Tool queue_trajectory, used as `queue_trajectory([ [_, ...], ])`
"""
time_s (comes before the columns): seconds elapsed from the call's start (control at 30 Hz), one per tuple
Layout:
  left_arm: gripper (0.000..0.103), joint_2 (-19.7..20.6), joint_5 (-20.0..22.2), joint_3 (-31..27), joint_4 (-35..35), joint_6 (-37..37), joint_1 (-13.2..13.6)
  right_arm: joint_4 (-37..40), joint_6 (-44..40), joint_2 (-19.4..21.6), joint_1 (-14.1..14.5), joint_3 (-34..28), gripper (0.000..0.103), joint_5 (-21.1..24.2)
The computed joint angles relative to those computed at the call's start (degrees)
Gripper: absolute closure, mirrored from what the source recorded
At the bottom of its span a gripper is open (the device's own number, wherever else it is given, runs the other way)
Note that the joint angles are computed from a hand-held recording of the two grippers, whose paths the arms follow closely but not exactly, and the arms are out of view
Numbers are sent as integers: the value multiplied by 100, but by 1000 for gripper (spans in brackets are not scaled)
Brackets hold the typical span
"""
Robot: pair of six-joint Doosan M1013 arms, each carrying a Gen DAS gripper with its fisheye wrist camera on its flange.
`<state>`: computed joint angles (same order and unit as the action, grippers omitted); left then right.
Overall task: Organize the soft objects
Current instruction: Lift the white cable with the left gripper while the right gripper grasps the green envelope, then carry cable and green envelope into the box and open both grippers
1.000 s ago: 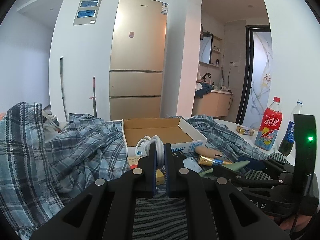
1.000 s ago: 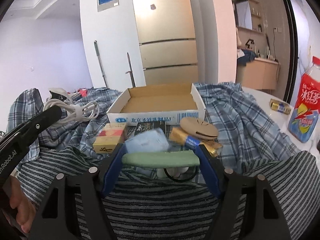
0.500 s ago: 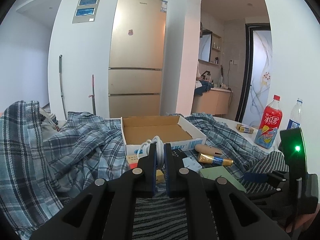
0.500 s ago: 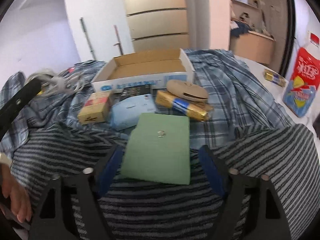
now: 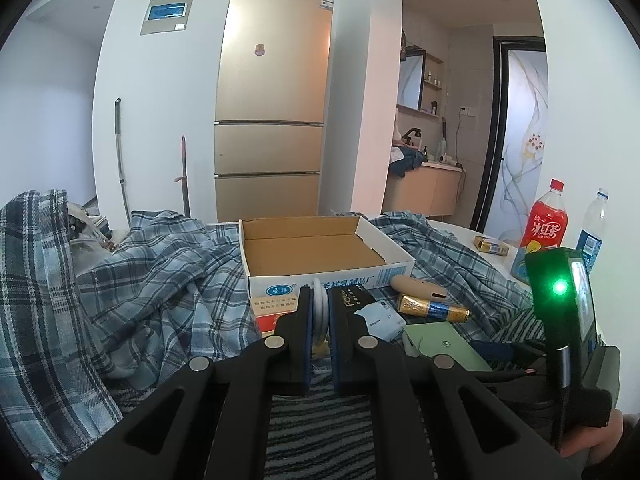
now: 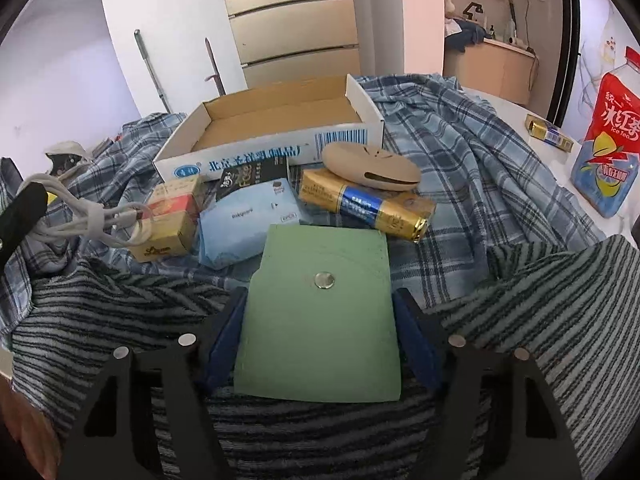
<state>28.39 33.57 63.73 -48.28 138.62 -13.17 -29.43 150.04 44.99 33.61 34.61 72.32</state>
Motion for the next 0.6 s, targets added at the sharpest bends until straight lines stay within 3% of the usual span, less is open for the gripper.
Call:
queue_trajectory([
  [0.17, 96, -32, -87, 66, -282, 246, 26, -240, 239, -187, 39, 337, 33, -419],
  [0.37, 96, -200, -384, 363, -1305, 1318, 63, -851, 261, -280, 177, 434, 33, -559],
  [0.5, 96, -287, 9, 292, -1288, 1241, 99, -1117, 215, -403, 225, 550, 33, -786],
  [0.6, 96, -381, -198, 299, -1136, 1294, 38, -1332, 212, -504, 238, 593, 33, -963],
])
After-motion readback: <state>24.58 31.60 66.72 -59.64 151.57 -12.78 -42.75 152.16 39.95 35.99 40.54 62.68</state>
